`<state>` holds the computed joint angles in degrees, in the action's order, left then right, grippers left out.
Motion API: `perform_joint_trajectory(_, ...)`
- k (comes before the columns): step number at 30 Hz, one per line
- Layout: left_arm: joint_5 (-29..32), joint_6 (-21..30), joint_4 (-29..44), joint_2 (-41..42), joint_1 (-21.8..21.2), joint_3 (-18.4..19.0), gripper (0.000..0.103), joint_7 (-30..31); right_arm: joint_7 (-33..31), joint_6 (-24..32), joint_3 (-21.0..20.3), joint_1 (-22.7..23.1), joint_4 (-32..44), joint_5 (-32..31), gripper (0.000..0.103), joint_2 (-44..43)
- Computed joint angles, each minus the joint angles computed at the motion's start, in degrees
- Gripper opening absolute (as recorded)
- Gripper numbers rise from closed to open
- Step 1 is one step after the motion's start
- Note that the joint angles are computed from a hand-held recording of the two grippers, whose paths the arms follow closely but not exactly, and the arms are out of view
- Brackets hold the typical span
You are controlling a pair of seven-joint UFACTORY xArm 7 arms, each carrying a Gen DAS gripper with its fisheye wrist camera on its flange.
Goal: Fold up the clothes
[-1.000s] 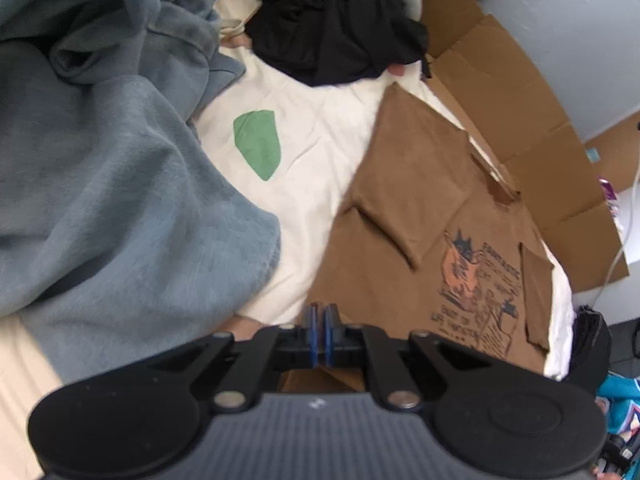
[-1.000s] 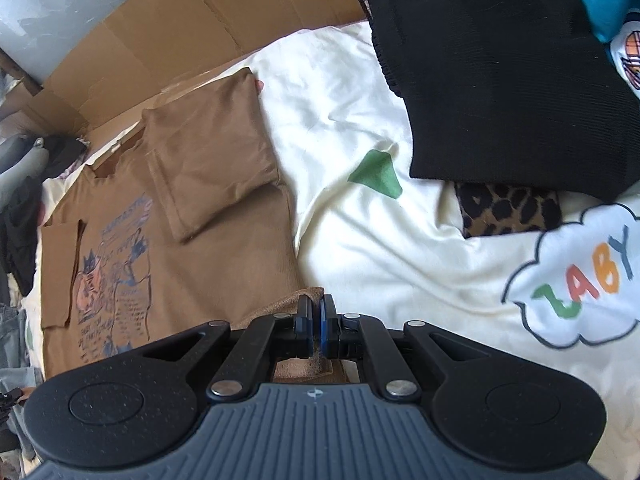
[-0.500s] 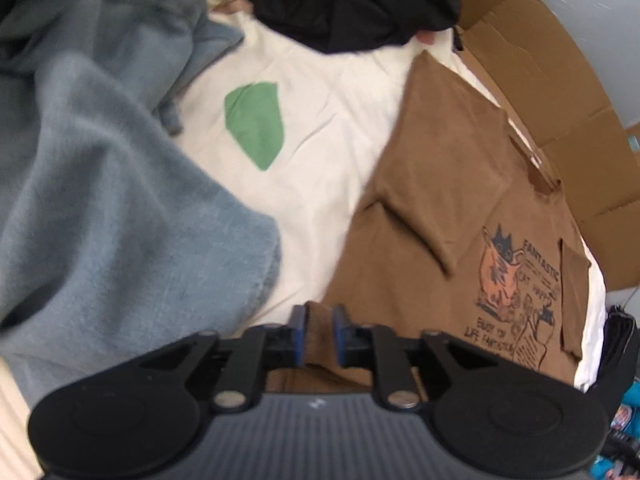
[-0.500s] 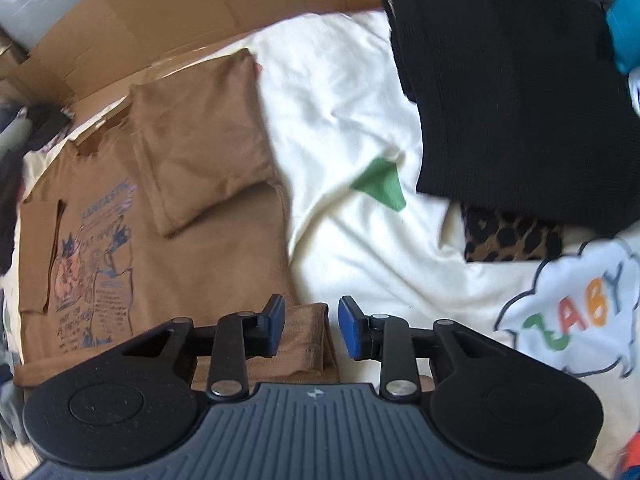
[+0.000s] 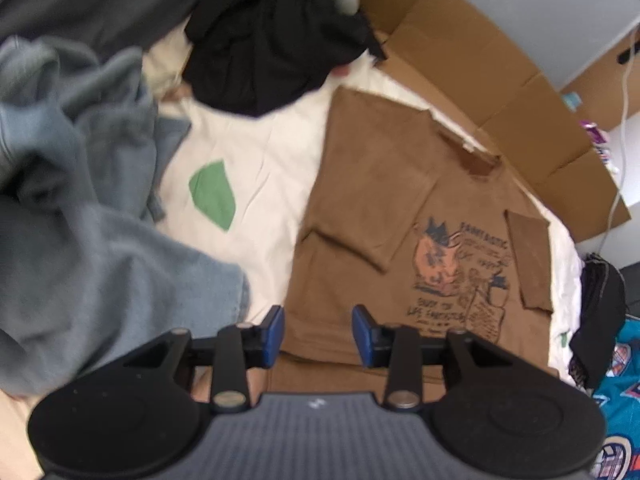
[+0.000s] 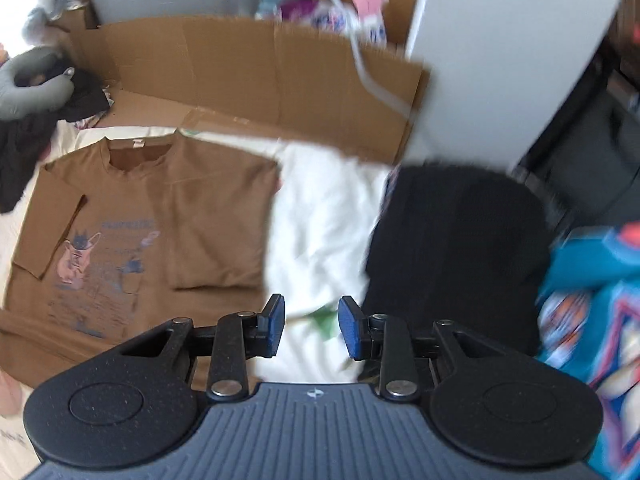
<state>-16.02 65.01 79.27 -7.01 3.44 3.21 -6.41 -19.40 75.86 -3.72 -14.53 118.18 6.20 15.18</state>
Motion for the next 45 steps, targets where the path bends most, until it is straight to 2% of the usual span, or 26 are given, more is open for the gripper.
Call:
perform_joint_trajectory(4, 0.4, 2.3, 4.0, 0.0, 0.0, 0.0, 0.044, 0.6, -4.5, 4.8, 0.3, -2.1, 13.1, 0.2, 0.037, 5.7)
perform_joint_trajectory(7, 1.0, 4.0, 5.8, 0.0, -0.1, -0.1, 0.044, 1.1, -7.6, 7.9, 1.0, -3.5, 18.6, 0.3, 0.036, 8.2)
perform_joint_trajectory(10, 2.3, 5.4, 6.4, -0.2, -0.1, -0.2, 0.044, 1.8, -9.8, 8.4, 1.6, -4.5, 17.4, 1.3, 0.036, 6.9)
perform_joint_trajectory(14, 3.1, 6.3, 6.0, -0.4, 0.0, -0.1, 0.044, 2.2, -11.8, 7.2, 1.6, -4.7, 9.6, 3.6, 0.036, 1.4)
perform_joint_trajectory(18, 3.9, 6.9, 6.0, -0.4, 0.3, 0.1, 0.044, 2.8, -13.9, 10.9, 1.4, -5.0, 9.7, 6.8, 0.037, 0.3)
perform_joint_trajectory(21, 4.3, 7.1, 6.1, -0.8, 0.4, 0.1, 0.045, 3.6, -15.3, 8.8, 1.0, -5.0, 3.0, 9.0, 0.037, -3.8)
perform_joint_trajectory(28, 7.2, 5.9, 5.3, -1.5, -0.1, -0.8, 0.045, 4.1, -22.1, -2.7, -1.8, -2.2, -23.5, 14.2, 0.037, -16.2)
perform_joint_trajectory(34, 10.3, 2.6, 2.0, -1.8, -1.1, -1.7, 0.045, 5.3, -25.1, -13.0, -4.0, 0.4, -39.7, 16.1, 0.037, -21.7)
perform_joint_trajectory(40, 12.6, -2.9, -4.1, -1.4, -1.5, -2.0, 0.045, 5.4, -26.5, -19.3, -5.4, 1.8, -49.0, 17.2, 0.037, -23.5)
perform_joint_trajectory(45, 13.9, -7.5, -9.9, -2.1, -1.6, -2.0, 0.045, 6.9, -31.4, -23.5, -6.5, 2.3, -53.8, 20.0, 0.037, -24.1)
